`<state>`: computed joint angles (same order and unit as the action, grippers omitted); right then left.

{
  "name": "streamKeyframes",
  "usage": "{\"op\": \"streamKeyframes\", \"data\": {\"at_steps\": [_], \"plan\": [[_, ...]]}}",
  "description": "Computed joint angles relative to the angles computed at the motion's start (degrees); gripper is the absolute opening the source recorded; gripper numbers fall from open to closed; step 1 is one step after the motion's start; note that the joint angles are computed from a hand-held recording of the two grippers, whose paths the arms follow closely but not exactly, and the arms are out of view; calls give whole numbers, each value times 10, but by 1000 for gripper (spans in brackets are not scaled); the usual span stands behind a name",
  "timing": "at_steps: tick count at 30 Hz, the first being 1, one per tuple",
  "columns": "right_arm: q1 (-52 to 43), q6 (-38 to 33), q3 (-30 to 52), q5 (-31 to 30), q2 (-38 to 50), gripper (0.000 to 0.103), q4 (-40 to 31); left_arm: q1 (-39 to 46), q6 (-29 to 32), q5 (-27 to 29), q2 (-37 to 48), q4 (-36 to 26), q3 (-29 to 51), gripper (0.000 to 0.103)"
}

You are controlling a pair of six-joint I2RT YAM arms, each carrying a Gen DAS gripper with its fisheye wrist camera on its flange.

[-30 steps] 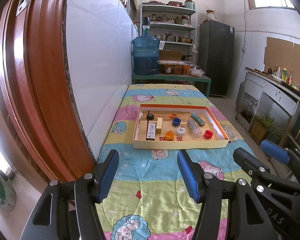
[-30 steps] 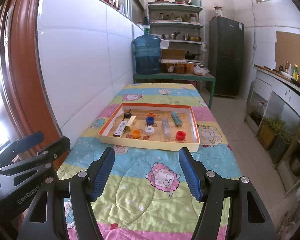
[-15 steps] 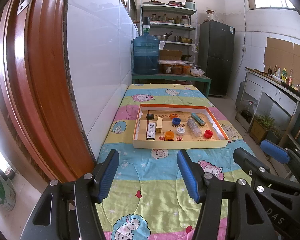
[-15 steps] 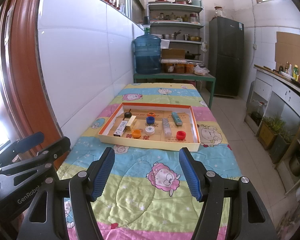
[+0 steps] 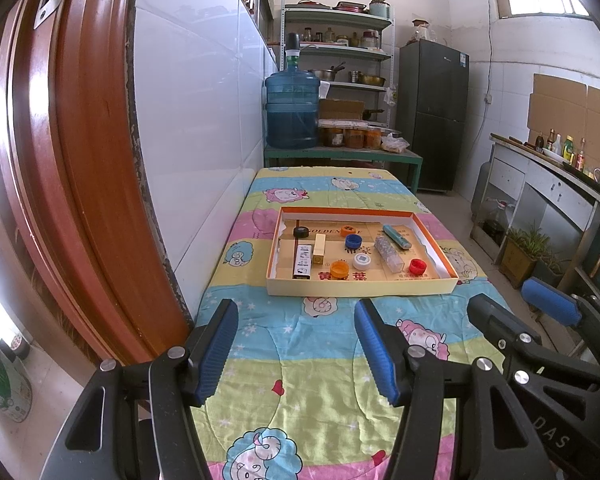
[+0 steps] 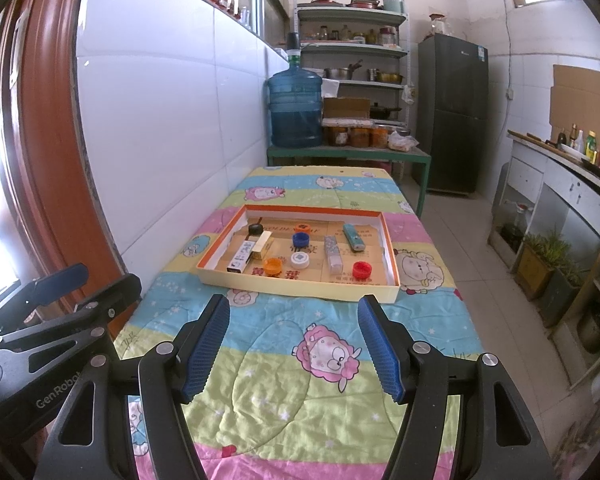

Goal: Organize rigid objects

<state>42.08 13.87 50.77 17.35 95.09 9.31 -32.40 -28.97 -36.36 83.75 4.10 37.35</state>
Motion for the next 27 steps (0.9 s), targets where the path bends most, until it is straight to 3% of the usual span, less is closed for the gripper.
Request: {"op": "streamKeyframes", "data": {"at_steps": [27], "plan": [[4, -1, -4, 4, 0, 68, 4, -13, -13, -34, 12, 6, -12, 61]]}}
